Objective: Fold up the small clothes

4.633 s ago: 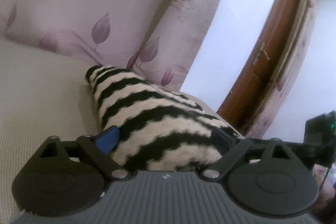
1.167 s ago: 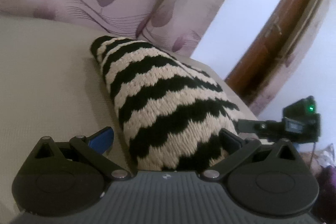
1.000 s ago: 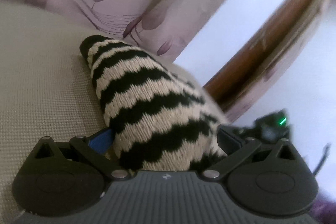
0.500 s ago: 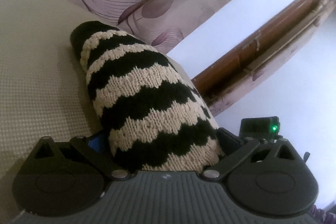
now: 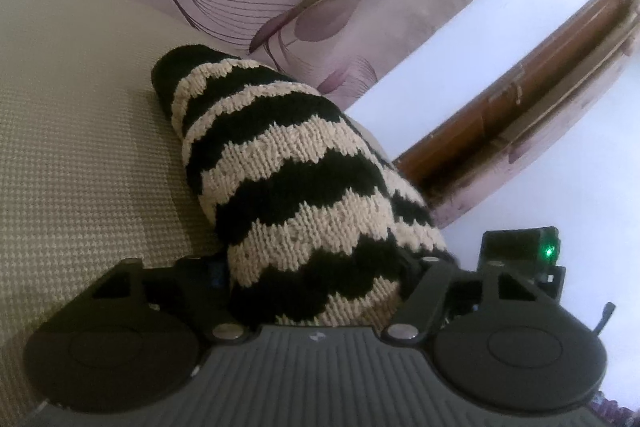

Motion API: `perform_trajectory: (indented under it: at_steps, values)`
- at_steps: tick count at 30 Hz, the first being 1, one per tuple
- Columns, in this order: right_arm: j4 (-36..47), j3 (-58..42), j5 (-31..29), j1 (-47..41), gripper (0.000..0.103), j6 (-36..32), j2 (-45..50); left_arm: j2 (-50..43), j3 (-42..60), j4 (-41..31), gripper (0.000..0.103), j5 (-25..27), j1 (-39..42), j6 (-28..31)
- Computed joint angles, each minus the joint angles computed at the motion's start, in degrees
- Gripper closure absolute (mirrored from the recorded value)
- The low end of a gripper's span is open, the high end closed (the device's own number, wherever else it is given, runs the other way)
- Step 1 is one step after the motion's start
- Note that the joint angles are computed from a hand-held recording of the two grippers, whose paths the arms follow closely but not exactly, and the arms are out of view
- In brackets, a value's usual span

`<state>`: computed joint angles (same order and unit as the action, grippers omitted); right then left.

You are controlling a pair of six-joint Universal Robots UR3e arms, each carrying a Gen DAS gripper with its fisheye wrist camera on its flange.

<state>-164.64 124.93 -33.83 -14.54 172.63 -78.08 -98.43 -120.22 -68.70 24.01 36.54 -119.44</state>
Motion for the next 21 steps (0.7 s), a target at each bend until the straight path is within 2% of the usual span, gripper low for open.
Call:
perform_trajectory:
  at_steps: [4,10,15,21]
  values:
    - [-6.2,2.7,-2.2,1.0,0.044,2.3,-1.9,3.1,-2.8,-1.1,0.039,-0.7,1.4,3.0]
    - [-14.7,7.2,-2.9,1.5,0.046,9.1,-3.7,9.4,-5.1,-7.1,0.039,-0.3,3.7,6.1]
    - [-15.6,8.7,-2.9,2.6,0.046,12.6,-6.9,17.8,-6.1,-19.5,0.039,0.8,8.1,14.2]
    - [-22.2,11.6,-2.9,5.7,0.047,21.0,-9.3,28.2,-3.3,-44.4,0.039,5.6,18.6,30.0]
